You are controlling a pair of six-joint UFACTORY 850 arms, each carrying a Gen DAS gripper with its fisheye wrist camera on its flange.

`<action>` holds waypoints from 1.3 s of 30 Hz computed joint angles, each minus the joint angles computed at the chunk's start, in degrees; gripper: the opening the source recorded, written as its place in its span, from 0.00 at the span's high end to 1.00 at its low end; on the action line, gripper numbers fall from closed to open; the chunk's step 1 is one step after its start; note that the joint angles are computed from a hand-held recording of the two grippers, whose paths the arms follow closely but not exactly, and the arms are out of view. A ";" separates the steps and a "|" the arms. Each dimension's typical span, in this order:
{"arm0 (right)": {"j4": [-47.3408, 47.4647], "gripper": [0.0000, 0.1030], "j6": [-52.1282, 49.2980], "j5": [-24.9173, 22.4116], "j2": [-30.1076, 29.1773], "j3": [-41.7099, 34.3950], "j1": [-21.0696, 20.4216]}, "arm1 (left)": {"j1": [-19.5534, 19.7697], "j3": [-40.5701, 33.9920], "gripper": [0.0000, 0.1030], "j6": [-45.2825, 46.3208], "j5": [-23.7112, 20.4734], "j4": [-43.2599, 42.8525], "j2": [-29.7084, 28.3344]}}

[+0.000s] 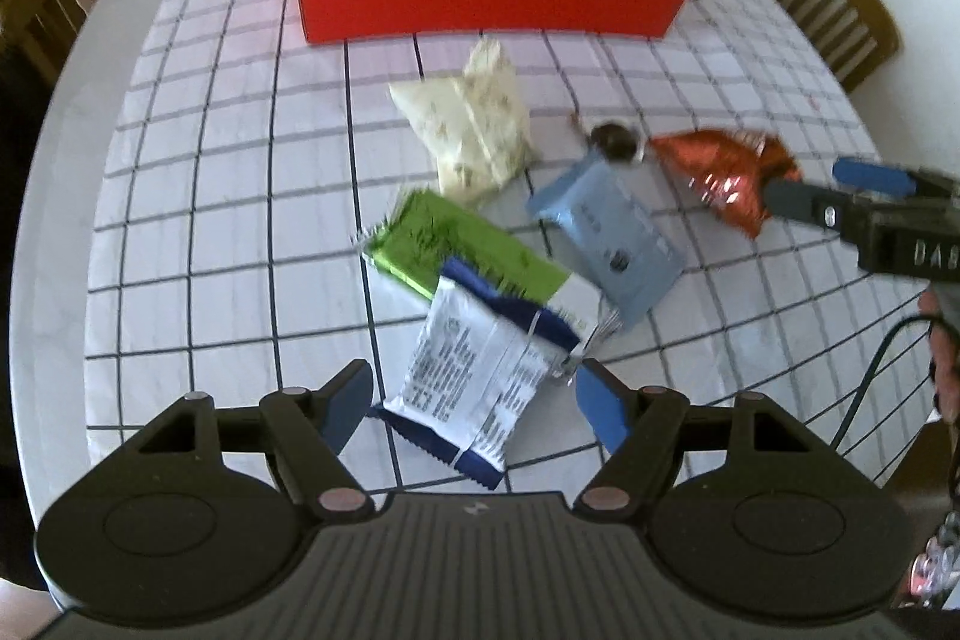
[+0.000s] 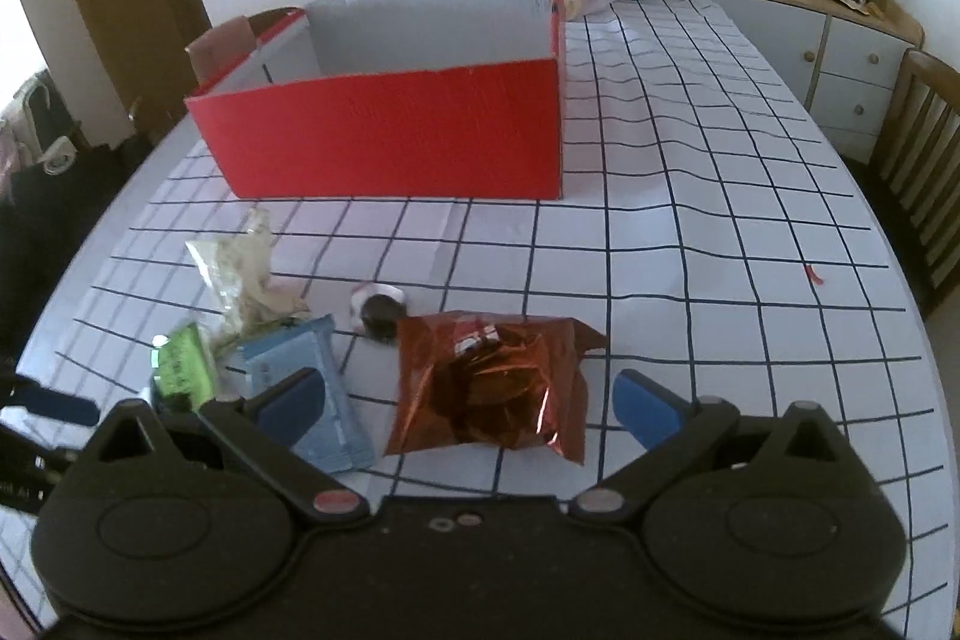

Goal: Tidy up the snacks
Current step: 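Grasp the white-blue packet with left tool while right tool grasps copper foil bag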

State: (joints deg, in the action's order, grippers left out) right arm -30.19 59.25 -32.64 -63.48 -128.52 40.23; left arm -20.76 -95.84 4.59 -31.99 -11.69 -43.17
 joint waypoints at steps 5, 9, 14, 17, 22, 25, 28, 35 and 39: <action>1.19 0.00 -1.97 -2.43 -3.91 -5.53 -0.12 | -0.10 -0.87 0.28 -0.28 -1.30 1.78 -1.80; 2.61 0.00 -3.83 -3.99 -6.38 -9.28 -0.22 | -0.12 -1.11 0.28 0.57 -1.32 2.38 -2.61; 2.99 0.01 -4.33 -6.95 -9.68 -14.70 -0.37 | 0.28 -1.31 0.28 2.05 -0.73 1.42 -3.18; 3.59 0.04 -4.67 -7.84 -11.03 -16.89 -0.52 | 0.28 -1.83 0.28 3.21 -0.68 0.92 -3.55; 4.15 0.10 -6.20 -10.32 -13.72 -21.56 -0.39 | 0.25 -1.32 0.30 3.44 0.21 0.85 -3.38; 3.64 0.16 -5.45 -10.02 -13.32 -20.81 -0.37 | 0.26 -1.02 0.41 3.23 0.56 1.04 -3.08; 2.93 0.22 -4.04 -8.21 -11.46 -17.43 -0.47 | 0.21 -1.06 0.46 2.31 0.42 1.63 -3.04; -0.28 0.38 1.12 -4.66 -7.88 -11.03 -0.27 | 0.11 -0.59 0.53 -2.47 0.57 3.00 -2.60; -1.58 0.42 3.34 -3.65 -6.50 -8.63 -0.03 | 0.13 -0.44 0.53 -4.53 0.26 2.98 -2.40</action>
State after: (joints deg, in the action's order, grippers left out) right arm -31.77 62.60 -36.28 -69.98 -137.14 40.20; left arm -20.63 -96.27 0.05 -31.72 -8.71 -45.56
